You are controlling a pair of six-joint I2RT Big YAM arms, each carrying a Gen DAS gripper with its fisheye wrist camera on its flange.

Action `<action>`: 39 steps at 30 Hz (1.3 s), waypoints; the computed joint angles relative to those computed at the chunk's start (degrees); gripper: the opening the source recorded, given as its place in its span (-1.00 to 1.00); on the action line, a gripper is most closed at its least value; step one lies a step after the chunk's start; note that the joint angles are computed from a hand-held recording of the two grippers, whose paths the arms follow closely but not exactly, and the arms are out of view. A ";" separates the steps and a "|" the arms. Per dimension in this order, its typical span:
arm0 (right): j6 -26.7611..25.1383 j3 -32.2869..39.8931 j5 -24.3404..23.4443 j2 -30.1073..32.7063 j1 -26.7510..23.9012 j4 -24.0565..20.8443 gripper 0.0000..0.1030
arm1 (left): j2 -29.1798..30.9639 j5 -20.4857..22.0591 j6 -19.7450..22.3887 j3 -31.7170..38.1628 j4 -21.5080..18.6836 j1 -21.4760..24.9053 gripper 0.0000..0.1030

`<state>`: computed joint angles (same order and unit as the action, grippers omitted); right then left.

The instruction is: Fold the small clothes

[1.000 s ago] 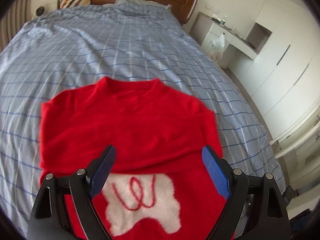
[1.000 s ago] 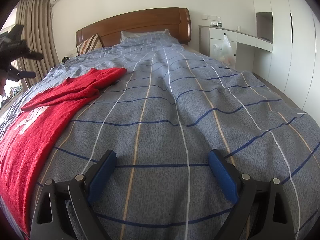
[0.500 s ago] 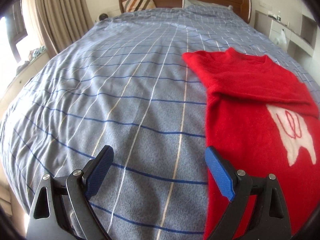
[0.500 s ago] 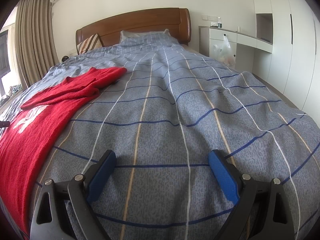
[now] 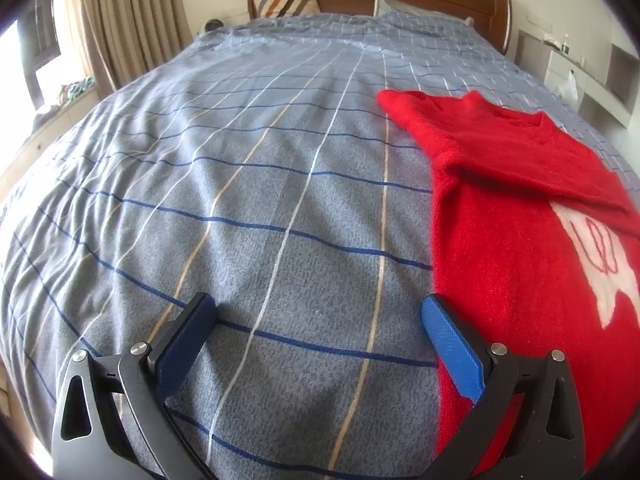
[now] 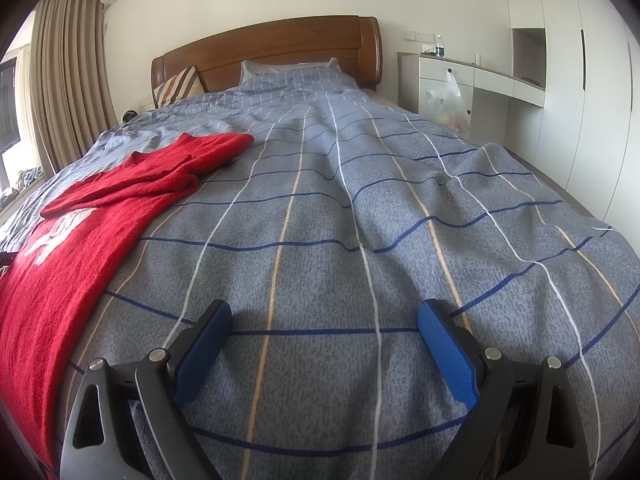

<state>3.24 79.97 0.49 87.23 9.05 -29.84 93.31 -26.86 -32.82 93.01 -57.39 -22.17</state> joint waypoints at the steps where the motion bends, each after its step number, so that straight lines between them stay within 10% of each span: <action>1: 0.00 0.00 0.00 0.00 0.00 0.00 0.81 | -0.05 0.01 -0.01 -0.18 0.24 -0.02 0.99; 15: 0.01 -0.14 0.05 -0.09 0.05 0.20 0.81 | -2.90 3.37 -0.18 -5.38 7.07 0.80 0.99; 39: -0.03 -0.49 -0.06 -0.38 -0.03 0.65 0.81 | -3.12 3.16 -0.11 -5.83 7.59 0.82 0.99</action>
<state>3.21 79.49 0.43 86.85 9.02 -29.20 90.20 -23.70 -32.93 87.18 -49.81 -21.35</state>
